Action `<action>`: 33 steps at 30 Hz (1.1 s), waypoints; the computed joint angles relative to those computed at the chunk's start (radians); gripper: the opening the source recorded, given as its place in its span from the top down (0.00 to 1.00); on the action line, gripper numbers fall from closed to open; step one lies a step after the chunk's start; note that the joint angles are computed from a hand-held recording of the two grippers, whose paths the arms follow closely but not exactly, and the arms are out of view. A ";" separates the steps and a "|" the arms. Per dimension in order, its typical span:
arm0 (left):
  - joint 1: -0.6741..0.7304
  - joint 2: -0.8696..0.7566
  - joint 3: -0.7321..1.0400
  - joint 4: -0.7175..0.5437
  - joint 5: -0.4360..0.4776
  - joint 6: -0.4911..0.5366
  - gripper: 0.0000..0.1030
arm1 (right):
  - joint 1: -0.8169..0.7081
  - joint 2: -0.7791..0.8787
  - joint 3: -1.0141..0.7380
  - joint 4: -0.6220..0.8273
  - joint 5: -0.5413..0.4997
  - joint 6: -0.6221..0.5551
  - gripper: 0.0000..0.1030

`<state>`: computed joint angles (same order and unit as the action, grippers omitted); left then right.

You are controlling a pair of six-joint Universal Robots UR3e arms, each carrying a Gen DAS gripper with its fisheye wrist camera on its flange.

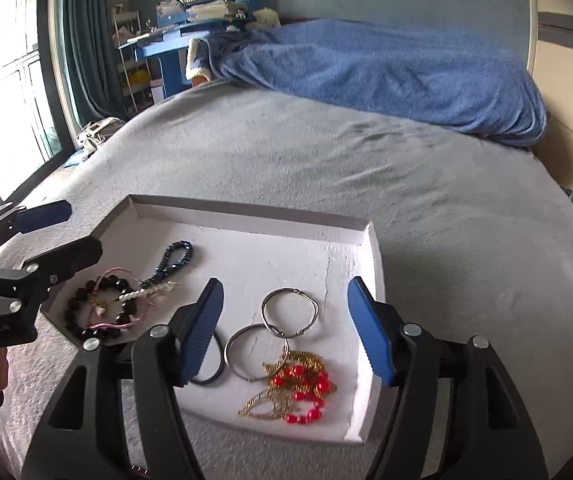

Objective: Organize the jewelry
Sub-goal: 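Withdraw both tools toward the pearl hair clip and garnet bracelet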

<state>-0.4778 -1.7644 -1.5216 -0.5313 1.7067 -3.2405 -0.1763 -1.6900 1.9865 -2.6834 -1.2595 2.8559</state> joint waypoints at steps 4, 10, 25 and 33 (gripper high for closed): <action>-0.002 0.100 -0.113 0.022 0.004 -0.032 0.20 | -0.028 -0.096 0.068 0.016 0.019 0.010 0.34; -0.018 0.224 -0.253 0.037 0.015 -0.057 0.18 | -0.077 -0.269 0.184 0.067 0.058 0.023 0.28; -0.110 0.412 -0.453 0.010 0.077 -0.096 0.18 | -0.166 -0.592 0.363 0.248 0.112 -0.003 0.27; -0.206 0.397 -0.467 -0.002 0.100 -0.095 0.18 | -0.184 -0.714 0.415 0.354 0.110 -0.033 0.27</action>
